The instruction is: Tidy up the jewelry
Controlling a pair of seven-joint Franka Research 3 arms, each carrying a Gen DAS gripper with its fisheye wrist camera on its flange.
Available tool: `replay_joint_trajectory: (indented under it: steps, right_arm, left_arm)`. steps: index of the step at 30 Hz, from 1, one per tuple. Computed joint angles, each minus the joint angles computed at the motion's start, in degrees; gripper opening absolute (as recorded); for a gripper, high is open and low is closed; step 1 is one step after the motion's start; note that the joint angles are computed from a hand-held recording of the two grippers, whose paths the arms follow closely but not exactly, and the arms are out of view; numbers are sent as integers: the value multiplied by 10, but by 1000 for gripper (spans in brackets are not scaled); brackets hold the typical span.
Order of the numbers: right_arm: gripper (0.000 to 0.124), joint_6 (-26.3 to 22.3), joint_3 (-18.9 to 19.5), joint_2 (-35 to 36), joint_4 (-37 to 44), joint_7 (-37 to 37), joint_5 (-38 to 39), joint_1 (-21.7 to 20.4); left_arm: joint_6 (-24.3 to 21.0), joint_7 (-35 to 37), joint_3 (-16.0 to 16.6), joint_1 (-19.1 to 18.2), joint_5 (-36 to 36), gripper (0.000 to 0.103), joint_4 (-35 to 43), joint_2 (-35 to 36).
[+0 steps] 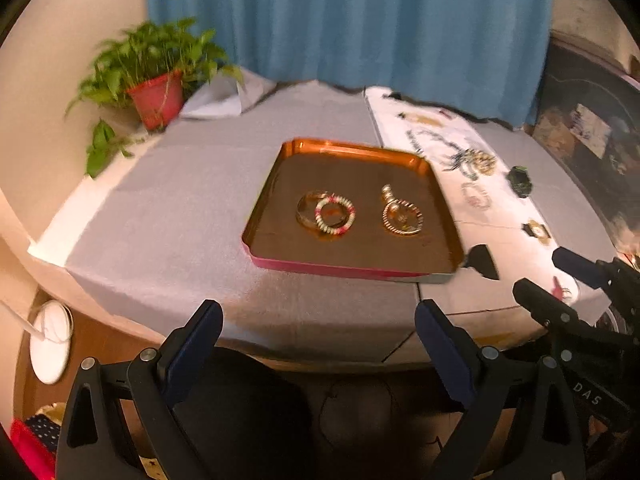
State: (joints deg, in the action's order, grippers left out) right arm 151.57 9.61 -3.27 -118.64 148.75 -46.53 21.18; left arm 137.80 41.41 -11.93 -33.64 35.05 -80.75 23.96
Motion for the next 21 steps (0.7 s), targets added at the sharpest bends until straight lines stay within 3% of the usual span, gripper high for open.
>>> replay_joint_trajectory:
  steps: [5,11,21]
  right_arm:
    - [64,-6,26,-67,-43,64,-55,-8]
    - [65,-13,61,-107,-70,81,-62,-24]
    - [65,-10,87,-138,-97,78,-43,-46]
  left_arm:
    - [27,-49,1,-11,46,96,-56,-58]
    - [39,-88,-16,-9,96,96,-103,-101]
    - [33,-102,-35,-6,122,96,-118,-118]
